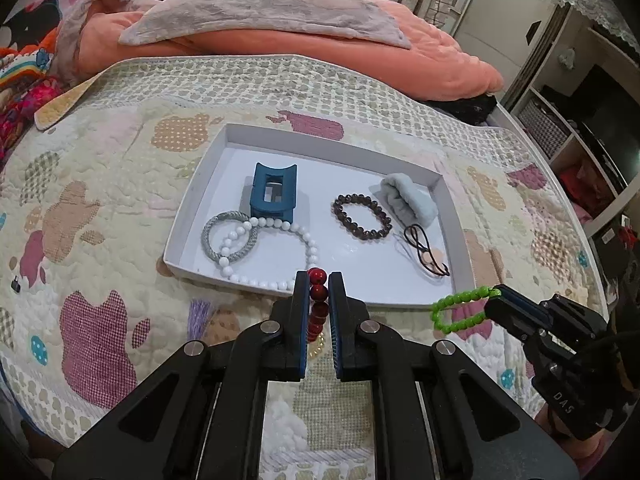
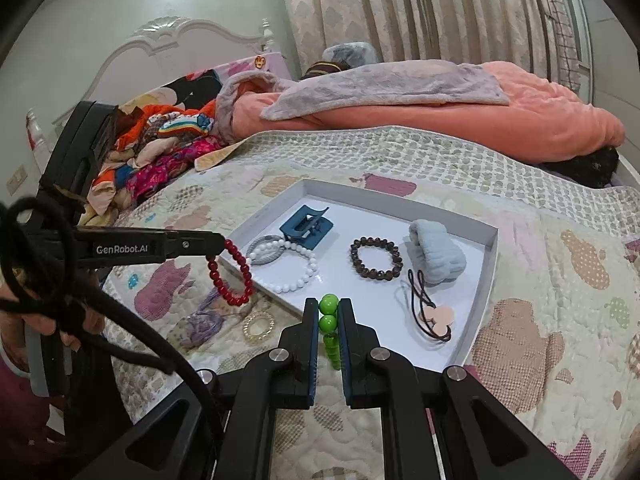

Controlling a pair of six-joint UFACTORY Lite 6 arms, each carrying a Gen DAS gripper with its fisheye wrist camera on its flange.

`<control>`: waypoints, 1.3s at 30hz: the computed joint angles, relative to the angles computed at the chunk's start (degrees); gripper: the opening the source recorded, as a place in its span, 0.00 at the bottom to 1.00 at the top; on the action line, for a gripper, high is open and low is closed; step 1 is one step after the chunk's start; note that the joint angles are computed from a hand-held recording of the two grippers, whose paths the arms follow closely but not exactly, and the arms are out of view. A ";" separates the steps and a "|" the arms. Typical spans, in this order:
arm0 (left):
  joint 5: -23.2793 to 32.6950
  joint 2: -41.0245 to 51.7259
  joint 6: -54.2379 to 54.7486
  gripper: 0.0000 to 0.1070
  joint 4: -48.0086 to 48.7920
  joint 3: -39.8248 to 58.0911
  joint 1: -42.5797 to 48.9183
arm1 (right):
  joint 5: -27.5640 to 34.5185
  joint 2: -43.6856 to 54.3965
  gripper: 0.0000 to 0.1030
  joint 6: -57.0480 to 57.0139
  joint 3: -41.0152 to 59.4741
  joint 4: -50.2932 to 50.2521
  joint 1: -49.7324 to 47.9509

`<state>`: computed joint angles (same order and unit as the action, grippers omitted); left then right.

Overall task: Organize jewelry
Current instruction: 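Grasp the red bead bracelet with the left tool while the right tool grasps the green bead bracelet, then carry both bead bracelets into the white tray and open both tools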

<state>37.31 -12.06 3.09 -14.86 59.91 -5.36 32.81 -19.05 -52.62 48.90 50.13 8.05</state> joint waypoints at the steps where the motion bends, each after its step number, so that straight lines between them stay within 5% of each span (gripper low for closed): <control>1: -0.21 0.63 -0.13 0.07 0.25 0.32 0.00 | 0.00 0.64 0.08 -0.42 0.41 0.31 -0.23; 18: -2.30 12.35 -2.44 0.07 2.65 8.86 -0.55 | -4.35 16.40 0.08 -2.94 11.34 6.47 2.02; 24: -1.64 18.54 -1.85 0.07 0.87 15.32 -0.91 | -4.40 23.08 0.08 -7.43 13.59 14.19 1.77; 39: 0.08 40.01 -7.87 0.07 4.56 36.74 -4.65 | -4.50 30.02 0.08 -11.11 10.57 13.69 -3.60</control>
